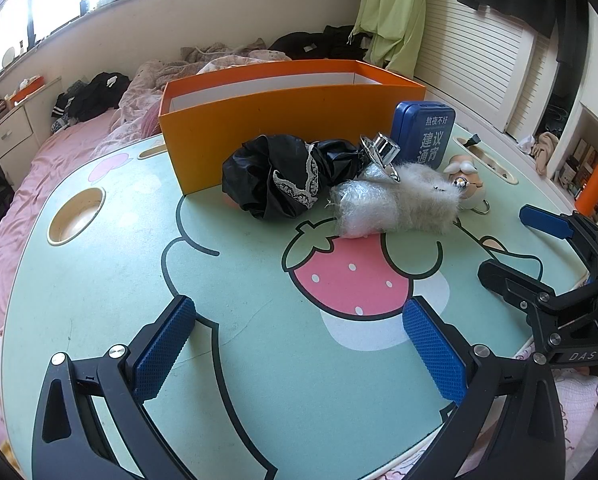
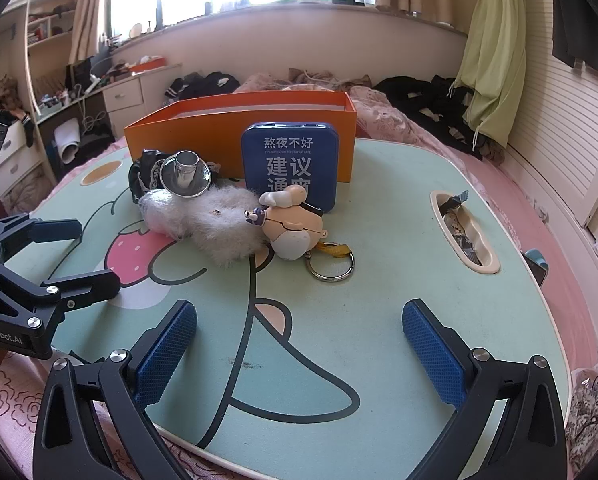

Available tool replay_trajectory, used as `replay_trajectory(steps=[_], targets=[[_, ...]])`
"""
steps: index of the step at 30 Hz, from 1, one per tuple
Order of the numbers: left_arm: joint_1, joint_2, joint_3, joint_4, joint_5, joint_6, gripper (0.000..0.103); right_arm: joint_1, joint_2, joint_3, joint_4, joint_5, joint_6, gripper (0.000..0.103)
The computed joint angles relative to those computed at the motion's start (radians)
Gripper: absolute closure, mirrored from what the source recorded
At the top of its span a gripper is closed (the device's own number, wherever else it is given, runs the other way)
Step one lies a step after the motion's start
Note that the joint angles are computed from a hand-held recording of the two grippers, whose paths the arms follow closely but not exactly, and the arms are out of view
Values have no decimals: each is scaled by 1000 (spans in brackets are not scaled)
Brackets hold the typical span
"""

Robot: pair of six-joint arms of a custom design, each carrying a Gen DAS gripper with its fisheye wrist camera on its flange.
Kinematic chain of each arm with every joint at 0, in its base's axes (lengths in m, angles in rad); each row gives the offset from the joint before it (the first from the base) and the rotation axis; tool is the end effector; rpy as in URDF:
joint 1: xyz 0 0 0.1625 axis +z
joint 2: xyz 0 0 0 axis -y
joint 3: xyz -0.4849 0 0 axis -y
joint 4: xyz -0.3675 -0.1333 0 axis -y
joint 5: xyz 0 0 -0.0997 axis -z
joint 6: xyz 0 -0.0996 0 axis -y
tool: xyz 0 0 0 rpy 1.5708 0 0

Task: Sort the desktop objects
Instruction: 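Reach the right gripper into the box and grasp the brown card box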

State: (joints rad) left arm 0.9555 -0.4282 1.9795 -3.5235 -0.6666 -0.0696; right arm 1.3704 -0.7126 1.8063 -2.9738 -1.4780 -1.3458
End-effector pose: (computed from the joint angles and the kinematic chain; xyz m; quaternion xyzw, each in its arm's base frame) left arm -0.1528 -0.5828 -0.0213 0.1537 0.8723 -0.3127 0.3430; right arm 0.0081 -0.6760 0.0890 0.5409 -0.8256 0.1421 0.0747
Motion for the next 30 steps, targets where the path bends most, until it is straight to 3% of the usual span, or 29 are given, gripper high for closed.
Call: replay_trajectory(steps=[4,8,11,14,17,19,23,25,30], targets=[[0,0,-1,0,-1,0,0,1,-3,-5,17,-3,-3,0],[1,1,-4,4,0,-2,0,13,-35,-78,219,45,53,0],[1,0,-3,2,0,0,0,57,-49,-173,394,105,126,0],[1,1,-4,4,1,-1,0,150,-14,-280,481,72,182,1],[0,1,-5,4,1,-1,0,254,94,-482,673,-20,226,14],[0,1,-3,1,1,0,0,322,217,-665,806,-145,318,34],[1,4,-7,0,-1,3,0,394,379,-818,807,-365,404,38],[3,3,-7,-6,-6,7,0,409,437,-877,831,-435,437,38],[6,4,-13,-6,-10,12,0,408,530,-988,922,-528,537,46]])
